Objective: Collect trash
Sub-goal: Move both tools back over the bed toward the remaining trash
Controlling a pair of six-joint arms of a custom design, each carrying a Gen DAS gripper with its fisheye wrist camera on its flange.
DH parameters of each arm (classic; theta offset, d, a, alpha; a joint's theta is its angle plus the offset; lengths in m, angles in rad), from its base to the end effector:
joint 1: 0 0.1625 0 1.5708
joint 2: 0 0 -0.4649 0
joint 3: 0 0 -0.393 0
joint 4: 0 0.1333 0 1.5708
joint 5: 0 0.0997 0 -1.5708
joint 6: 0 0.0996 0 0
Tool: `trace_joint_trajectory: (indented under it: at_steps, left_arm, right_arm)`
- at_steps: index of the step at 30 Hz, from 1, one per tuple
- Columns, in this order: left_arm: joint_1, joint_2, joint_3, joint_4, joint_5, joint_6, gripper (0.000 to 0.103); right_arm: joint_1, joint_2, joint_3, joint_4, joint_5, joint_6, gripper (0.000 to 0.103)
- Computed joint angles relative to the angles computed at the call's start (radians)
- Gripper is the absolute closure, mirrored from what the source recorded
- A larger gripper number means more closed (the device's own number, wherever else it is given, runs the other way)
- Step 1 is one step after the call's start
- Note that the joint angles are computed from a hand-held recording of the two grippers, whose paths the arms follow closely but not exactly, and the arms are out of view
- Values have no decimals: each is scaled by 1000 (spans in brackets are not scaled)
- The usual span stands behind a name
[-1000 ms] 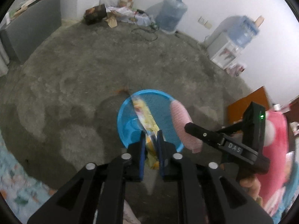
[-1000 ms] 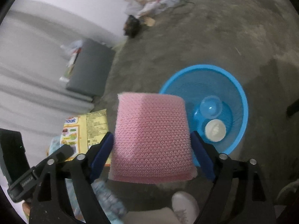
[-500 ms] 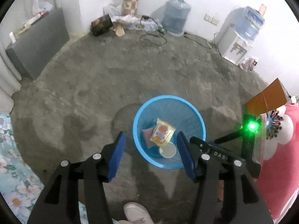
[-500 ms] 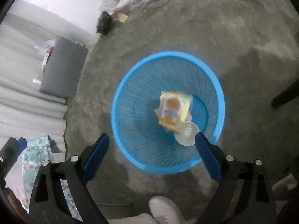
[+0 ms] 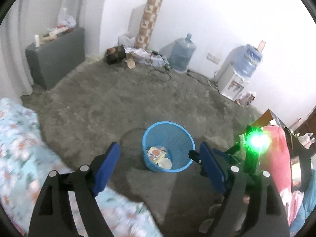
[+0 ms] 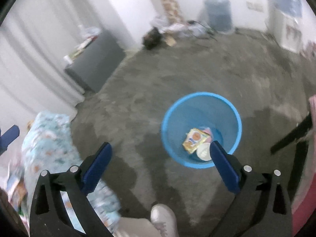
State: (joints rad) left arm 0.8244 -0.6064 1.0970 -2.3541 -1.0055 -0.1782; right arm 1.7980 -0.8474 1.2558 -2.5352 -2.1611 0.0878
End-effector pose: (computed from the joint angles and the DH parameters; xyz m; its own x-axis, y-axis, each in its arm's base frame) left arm -0.4390 -0.7496 0.1905 -0.8286 0.3280 -0.4536 0.5113 0.7733 -0.3749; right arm 0.2553 -0.7588 0.3372 -0.8890 0.1713 0.4247 -0.1138 0.8157 -0.5672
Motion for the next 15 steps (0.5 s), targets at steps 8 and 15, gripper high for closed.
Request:
trace_joint_trajectory:
  at_steps: [8,15]
  left_arm:
    - [-41,-255,316,-94,39,-42,6]
    - [-82,-445,543,-230,143,-180,6]
  right_arm:
    - [125,24,5,-13,-105,-85,8]
    - [211,65,-17,20,-140,-265,8]
